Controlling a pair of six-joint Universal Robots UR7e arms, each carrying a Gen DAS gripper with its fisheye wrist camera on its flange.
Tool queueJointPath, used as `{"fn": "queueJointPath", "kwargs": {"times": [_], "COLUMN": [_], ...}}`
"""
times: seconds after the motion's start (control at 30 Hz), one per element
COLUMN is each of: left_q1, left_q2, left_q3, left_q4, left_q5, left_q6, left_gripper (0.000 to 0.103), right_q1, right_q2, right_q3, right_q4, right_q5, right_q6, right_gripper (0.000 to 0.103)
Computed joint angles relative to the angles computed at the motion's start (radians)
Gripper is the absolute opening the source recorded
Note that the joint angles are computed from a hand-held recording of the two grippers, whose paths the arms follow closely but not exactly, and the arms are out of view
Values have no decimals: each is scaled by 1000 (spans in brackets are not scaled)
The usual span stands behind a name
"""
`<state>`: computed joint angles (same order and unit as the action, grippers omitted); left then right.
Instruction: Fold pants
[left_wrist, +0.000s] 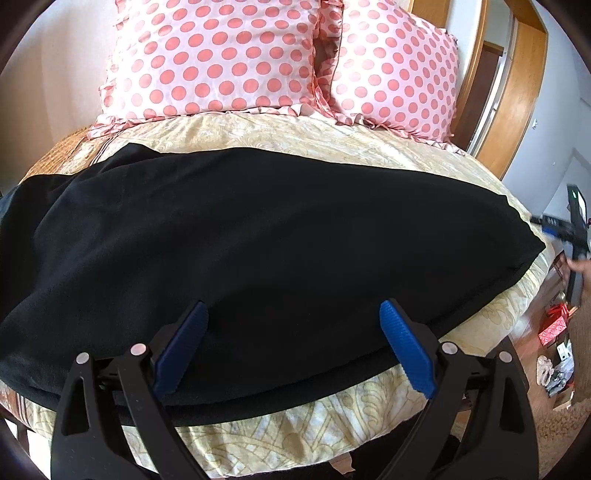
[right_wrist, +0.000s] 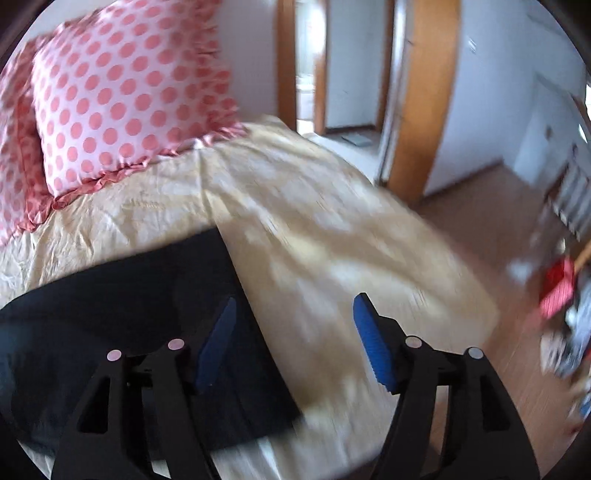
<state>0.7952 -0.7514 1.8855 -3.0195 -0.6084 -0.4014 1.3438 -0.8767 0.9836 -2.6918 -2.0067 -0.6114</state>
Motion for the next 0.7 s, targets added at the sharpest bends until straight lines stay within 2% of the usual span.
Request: {"fn": "queueJointPath", "kwargs": {"times": [0.1,0.13,0.27,0.33,0.37,0.43,0.5,0.57,0.7], "left_q1": [-1,-2,-6,-7,-8,-8,-9,-9,-10], "left_q2": [0,0,1,1,1,1,1,0,-3], "left_q3": [4,7,17,21,23,25,25,28,37], "left_q4": [-10,-16,-36,-43,-47,-50,-48,-53,-56], "left_q5": [-3,-5,-4,-2,-2,-4,-2,-1,11], "left_q6": [15,18,21,19,19,20,18,18,10], "left_gripper": [95,95,96,96,96,96,96,96,96], "right_q1": [-35,-40,-41,-37,-43,-42,-34,-45,-72], "right_q2": [-78,-102,-172,-189,-203,-207,-185,-170,-172], "right_q3": [118,165,312,355,377,392,385,360,343], "right_q4": [16,-17,-58,-75,-64,-65,-126,-145,-144], "right_q5": [56,78,174,194,241,270,230,248,313], "right_q6": [94,101,66,60,67,66,63,126,253], "right_gripper": [68,68,67,67,67,66,62,58,57]}}
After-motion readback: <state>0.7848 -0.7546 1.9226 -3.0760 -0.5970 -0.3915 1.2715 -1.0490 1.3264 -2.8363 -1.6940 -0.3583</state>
